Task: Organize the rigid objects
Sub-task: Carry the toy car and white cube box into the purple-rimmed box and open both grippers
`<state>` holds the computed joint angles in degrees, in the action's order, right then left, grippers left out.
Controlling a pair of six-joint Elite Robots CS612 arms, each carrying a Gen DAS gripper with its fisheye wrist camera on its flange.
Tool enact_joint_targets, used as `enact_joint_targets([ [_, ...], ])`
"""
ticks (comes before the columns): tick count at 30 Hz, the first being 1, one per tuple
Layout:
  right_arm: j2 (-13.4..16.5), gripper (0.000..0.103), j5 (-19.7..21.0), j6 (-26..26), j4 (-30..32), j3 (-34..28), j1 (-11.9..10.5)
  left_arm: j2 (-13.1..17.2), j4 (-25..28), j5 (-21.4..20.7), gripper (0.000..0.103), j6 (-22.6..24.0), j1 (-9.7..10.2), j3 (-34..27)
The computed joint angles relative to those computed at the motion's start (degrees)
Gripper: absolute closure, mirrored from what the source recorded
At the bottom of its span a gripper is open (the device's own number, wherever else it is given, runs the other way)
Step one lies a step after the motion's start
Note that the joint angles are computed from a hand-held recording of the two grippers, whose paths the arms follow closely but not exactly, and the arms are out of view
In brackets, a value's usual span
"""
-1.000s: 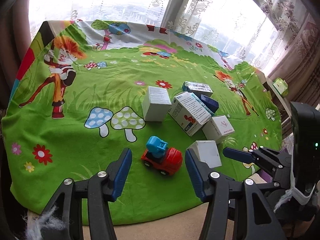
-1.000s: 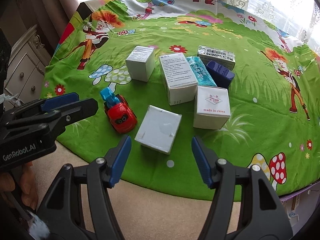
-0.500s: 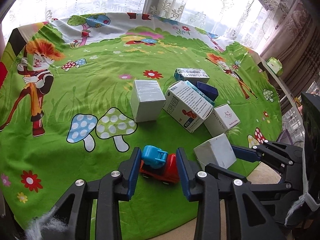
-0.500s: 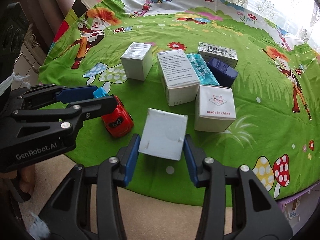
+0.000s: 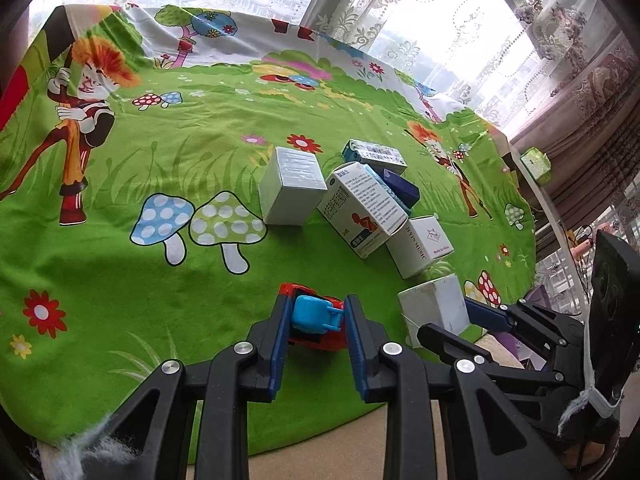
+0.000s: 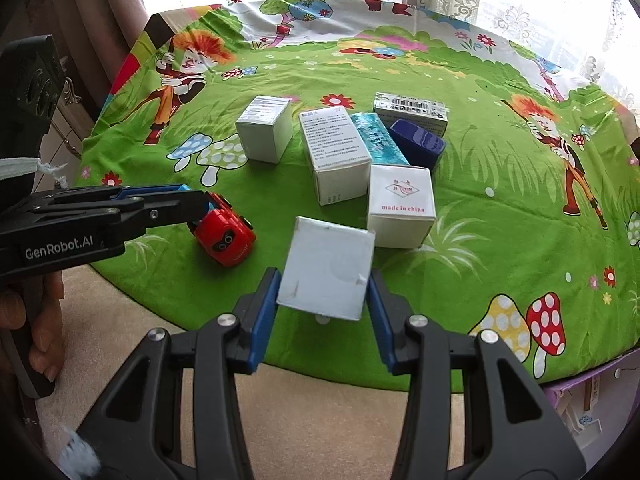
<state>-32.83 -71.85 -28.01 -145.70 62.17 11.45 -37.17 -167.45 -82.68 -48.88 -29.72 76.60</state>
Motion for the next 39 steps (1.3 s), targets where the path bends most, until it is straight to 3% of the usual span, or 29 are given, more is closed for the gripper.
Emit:
enact_joint_targets([
  [10,-2.22,0.055,1.22,1.06,-2.83,3.80,-1.36,-0.09,-5.34,-2.98,0.075,-3.87,-0.71,0.59],
  [16,-3.52,0.055,1.60,1.91,-4.37,6.05,-2.45,0.06,-5.73,-3.06,0.075,-2.91,-1.73,-0.62],
  [28,-5.96,0.055,3.10,4.57,-7.33,10.10,-5.32,1.84,-5.36,-5.32,0.075,-1.86,-3.48,-4.90],
  [39,-7.68,0.055,0.02,10.12,-11.29,13.56,-9.84,5.30,-1.20,-10.03,0.075,2.71,-5.30,-12.85],
])
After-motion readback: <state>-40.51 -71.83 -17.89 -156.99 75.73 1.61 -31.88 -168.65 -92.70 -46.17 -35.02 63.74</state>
